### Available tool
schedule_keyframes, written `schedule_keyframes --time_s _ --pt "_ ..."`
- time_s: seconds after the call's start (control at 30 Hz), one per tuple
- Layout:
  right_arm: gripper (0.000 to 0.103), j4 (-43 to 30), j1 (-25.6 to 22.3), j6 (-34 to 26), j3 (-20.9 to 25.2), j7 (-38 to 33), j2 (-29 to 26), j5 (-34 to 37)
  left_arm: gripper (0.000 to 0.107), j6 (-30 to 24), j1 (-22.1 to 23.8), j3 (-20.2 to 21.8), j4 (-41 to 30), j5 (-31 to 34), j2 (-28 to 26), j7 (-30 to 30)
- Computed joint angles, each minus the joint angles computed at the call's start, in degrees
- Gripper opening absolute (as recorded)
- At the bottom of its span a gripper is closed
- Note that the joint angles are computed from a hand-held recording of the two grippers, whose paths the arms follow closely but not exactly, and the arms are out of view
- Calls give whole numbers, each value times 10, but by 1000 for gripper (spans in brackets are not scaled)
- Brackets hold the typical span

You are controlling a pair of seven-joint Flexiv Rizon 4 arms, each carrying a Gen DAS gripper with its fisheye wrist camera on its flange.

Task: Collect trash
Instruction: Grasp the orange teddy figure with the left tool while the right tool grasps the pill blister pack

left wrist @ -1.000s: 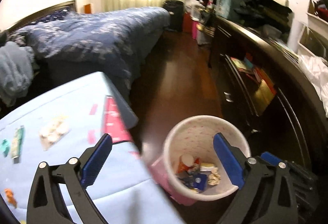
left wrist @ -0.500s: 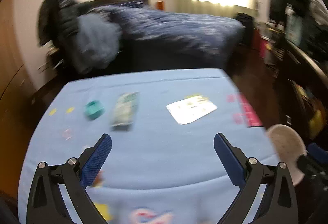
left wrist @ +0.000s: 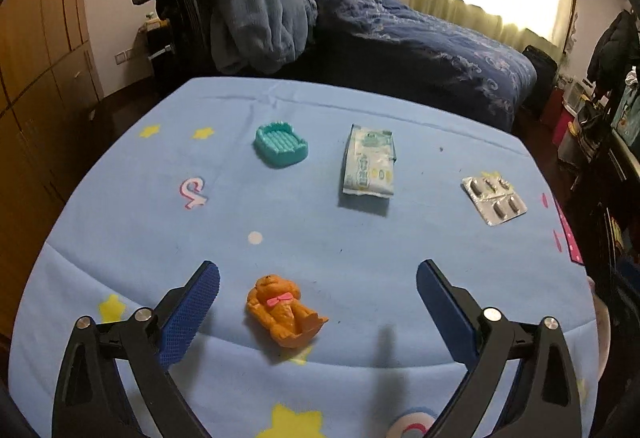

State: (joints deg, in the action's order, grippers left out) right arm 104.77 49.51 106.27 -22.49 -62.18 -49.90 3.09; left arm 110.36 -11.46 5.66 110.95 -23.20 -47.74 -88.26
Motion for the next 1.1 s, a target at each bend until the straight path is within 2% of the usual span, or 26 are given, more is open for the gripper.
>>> schedule_keyframes --time_s 0.03,0.17,0.2,0.23,0.27,0.3,0.37,0.43,0.57,0.73,0.8,0.83,0.87,0.9,0.93,1.0,1.1 --pt "81 -23 -9 -23 4 4 -9 -8 90 -5 1 0 -2 0 -1 1" --pt "81 -101 -67 -97 50 27 -37 -66 55 -21 25 -20 -4 17 -3 1" --pt "81 -121 -80 -116 61 33 -44 -81 38 -11 28 -22 1 24 -3 -1" --pt "81 -144 -100 -138 81 35 -53 -97 36 -2 39 -36 5 19 -3 12" --pt "81 -166 -115 -158 96 38 -61 -110 27 -3 67 -57 8 52 0 -3" --pt "81 -186 -128 -178 109 40 -70 -123 24 2 94 -82 14 69 3 -7" --pt "86 -218 -139 -212 117 53 -85 -143 24 9 139 -119 24 100 6 -18" --pt "87 -243 -149 -233 126 63 -97 -161 24 15 151 -126 30 115 9 -26" --pt "98 -280 -149 -257 119 96 -120 -195 24 33 179 -143 43 149 17 -42" --pt "100 -306 -171 -273 142 120 -131 -225 24 53 210 -162 55 183 27 -66" --pt "97 -301 -170 -266 138 132 -130 -236 24 59 221 -168 60 196 31 -78" --pt "87 -293 -167 -255 130 141 -127 -240 24 64 224 -169 65 200 33 -84" --pt "83 -291 -170 -258 135 141 -125 -244 24 66 225 -168 67 204 35 -89" --pt "83 -290 -171 -256 137 142 -124 -248 24 68 224 -166 69 205 37 -93" --pt "72 -277 -164 -240 121 163 -120 -261 24 68 227 -167 70 209 39 -97" --pt "73 -274 -178 -241 144 148 -115 -253 24 67 229 -167 71 213 40 -104" --pt "73 -252 -181 -224 147 149 -105 -252 24 66 230 -167 73 220 42 -109"
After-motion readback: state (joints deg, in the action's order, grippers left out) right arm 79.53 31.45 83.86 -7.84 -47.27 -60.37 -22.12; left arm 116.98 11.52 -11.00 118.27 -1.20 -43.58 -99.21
